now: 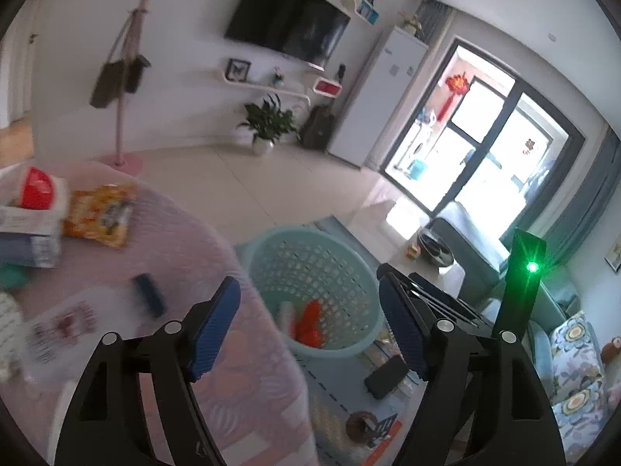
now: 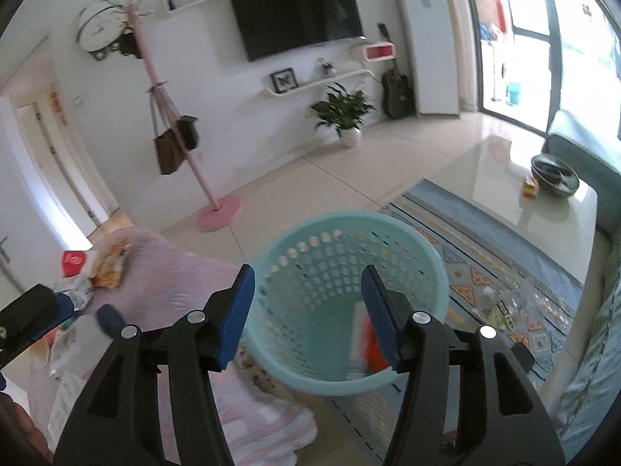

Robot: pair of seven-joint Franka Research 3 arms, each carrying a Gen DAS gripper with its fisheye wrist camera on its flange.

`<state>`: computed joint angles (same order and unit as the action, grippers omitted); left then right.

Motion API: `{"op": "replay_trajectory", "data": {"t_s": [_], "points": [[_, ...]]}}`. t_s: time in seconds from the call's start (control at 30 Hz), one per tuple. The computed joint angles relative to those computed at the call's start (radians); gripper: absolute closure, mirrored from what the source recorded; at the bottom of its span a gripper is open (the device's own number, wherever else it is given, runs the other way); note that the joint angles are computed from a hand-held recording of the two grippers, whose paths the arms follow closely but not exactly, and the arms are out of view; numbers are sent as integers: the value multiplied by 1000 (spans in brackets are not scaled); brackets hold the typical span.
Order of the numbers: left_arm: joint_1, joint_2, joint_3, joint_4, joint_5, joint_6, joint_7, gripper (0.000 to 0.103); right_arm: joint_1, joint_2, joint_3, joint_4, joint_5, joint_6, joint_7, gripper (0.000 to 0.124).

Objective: Collect trash
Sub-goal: 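Grasp the white milk carton with the left tool while the right tool grasps the clear bottle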

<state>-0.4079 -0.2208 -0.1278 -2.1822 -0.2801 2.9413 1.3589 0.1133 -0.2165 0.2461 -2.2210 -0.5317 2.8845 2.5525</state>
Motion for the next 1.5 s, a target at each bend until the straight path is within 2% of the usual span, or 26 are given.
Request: {"op": "replay_trajectory", "data": {"t_s": [0.27, 0.43, 0.5, 0.67, 0.7, 0.77, 0.8, 0.83, 0.9, 0.97, 1.17, 1.27, 1.4, 1.5], "points": [[49, -247, 5, -223, 117, 25, -137, 22, 49, 15, 46, 44, -52, 21, -9, 65], [89, -368, 12, -317, 204, -22, -230, 17, 93, 69, 57, 98, -78, 46, -27, 61], [95, -416, 27, -363, 227, -46, -255, 16, 126, 97, 38, 117, -67, 68, -55, 61], [102, -485, 56, -436, 256, -110, -292, 16, 246, 207, -27, 206, 140, 95, -311, 61], [95, -489, 69, -446, 254, -124, -291, 16, 267, 235, -33, 235, 209, 87, -398, 61], [81, -487, 93, -457, 244, -150, -283, 16, 283, 278, -13, 271, 452, 95, -653, 71], [78, -487, 94, -460, 241, -160, -282, 16, 284, 307, 2, 310, 545, 74, -757, 83], [73, -479, 98, -457, 239, -173, -274, 16, 293, 335, 1, 349, 571, 45, -795, 89], [70, -458, 92, -444, 241, -197, -260, 16, 300, 379, 7, 405, 642, 11, -882, 90], [84, -436, 71, -429, 255, -219, -254, 16, 316, 419, -7, 461, 672, -33, -916, 90], [173, -381, -41, -364, 382, -317, -309, 19, 365, 525, -63, 629, 725, -239, -986, 90], [176, -376, -51, -352, 418, -356, -320, 26, 389, 518, -92, 628, 704, -287, -987, 90], [161, -391, -31, -359, 417, -375, -316, 38, 360, 455, -73, 557, 813, -308, -1056, 90], [150, -446, -21, -394, 405, -386, -320, 47, 356, 400, -67, 489, 863, -302, -1097, 90]]}}
